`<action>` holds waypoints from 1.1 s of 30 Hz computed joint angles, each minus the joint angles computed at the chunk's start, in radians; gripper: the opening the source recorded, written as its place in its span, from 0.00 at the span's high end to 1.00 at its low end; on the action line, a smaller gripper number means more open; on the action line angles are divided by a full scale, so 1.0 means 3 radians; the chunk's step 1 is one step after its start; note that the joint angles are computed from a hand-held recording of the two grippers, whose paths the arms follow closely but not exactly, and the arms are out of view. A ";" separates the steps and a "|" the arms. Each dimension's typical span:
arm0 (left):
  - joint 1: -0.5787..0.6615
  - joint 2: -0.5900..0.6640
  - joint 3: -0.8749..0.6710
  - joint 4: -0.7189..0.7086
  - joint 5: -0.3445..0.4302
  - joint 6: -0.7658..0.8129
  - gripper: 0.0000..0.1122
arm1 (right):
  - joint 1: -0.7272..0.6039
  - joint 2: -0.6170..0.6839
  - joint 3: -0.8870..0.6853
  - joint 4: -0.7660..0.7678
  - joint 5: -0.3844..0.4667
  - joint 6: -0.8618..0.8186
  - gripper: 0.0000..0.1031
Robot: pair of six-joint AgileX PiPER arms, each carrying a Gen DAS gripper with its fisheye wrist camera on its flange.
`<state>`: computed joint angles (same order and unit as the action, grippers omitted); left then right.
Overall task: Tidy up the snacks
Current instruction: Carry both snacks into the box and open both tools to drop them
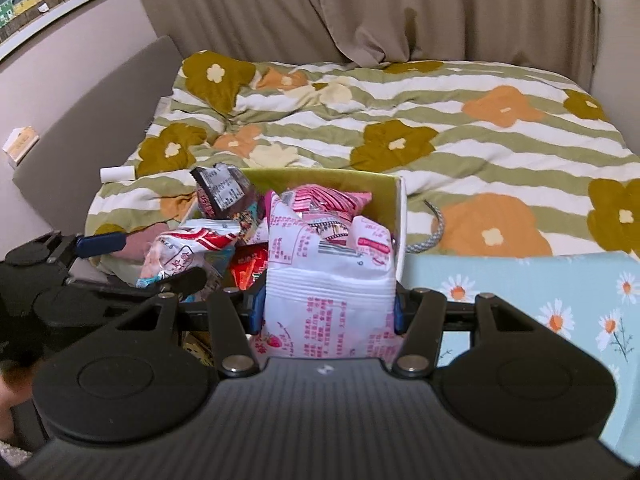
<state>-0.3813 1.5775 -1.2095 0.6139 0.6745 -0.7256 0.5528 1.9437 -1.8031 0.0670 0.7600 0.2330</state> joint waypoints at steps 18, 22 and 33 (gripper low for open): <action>0.0096 -0.0391 0.0305 -0.0118 -0.0035 0.0050 0.08 | 0.0188 0.0648 -0.1088 0.0170 0.0322 0.0048 0.35; 0.0162 -0.0454 0.0458 -0.0179 -0.0197 0.0106 0.08 | 0.0248 0.0382 -0.0539 -0.0127 -0.0192 0.0317 0.00; -0.0207 -0.0681 0.0490 0.0190 0.0054 -0.0317 0.08 | 0.0280 -0.0232 0.0302 -0.0398 -0.0506 0.0477 0.00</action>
<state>-0.4435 1.3731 -1.0626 0.6708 0.6906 -0.8208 0.6369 1.8742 -1.7125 -0.0525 0.6081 0.3759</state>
